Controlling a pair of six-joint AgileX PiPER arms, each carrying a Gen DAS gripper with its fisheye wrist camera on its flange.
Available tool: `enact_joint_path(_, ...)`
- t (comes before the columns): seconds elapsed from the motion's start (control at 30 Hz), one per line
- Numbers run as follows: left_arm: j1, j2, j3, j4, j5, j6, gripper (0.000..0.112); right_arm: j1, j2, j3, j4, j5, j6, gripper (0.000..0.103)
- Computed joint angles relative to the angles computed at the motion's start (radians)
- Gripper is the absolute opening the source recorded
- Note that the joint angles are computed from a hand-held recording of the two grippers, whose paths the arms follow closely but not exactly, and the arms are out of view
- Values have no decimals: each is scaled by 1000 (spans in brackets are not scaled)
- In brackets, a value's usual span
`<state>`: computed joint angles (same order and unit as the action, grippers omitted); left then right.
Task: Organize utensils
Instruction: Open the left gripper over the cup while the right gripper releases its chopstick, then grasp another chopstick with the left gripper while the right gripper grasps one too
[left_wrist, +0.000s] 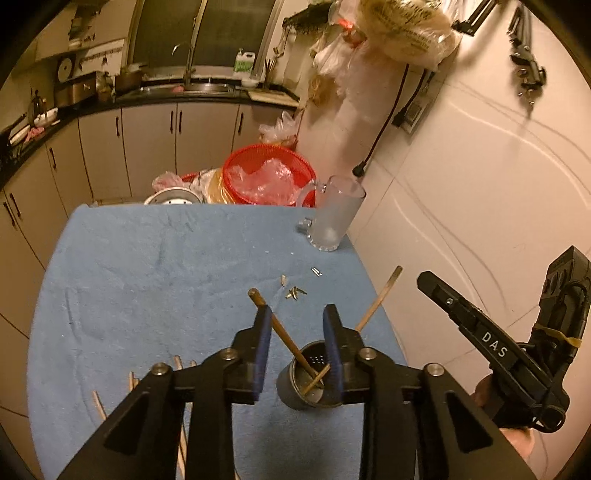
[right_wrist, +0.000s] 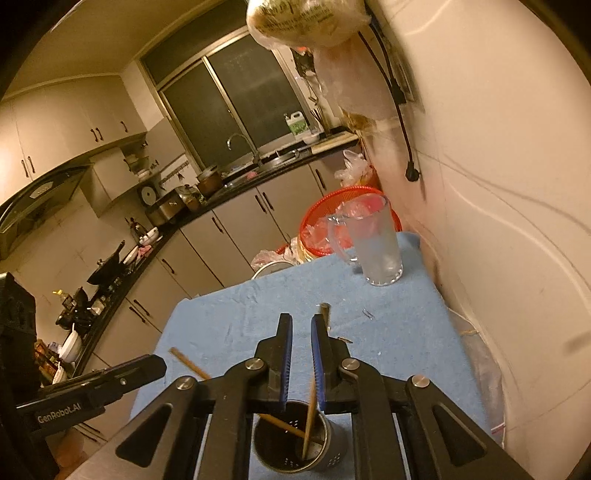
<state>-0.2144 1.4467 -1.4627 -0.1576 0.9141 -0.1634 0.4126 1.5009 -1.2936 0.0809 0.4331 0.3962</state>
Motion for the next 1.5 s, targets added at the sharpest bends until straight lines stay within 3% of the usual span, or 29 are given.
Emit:
enact_joint_path(0.17,46,-112,71,-31,10,40,36,53,-101,67,-65,-8,66,17)
enact_joint_path(0.33,158,-263,203,-78,25,125,41,172,-183,172,-211,-43,221,51)
enact_joint_path(0.63,551,-396,478,-246,114,429,42,370,-126,277,-261,-85,327,52)
enact_joint_path(0.9,880,-289,645,-304,139,656,42,457,35,272,-194,-74,315,51)
enact_joint_path(1.1,898,-186,624,-303,113,643,42,479,95,228,-193,-44,323,51)
enact_joint_path(1.3,767,-42,545,-223,9,483,41,492,105,213,-237,-24,375,51)
enact_joint_path(1.5,679,69,489,-161,-33,382,28,480,98,206,-247,0,383,51)
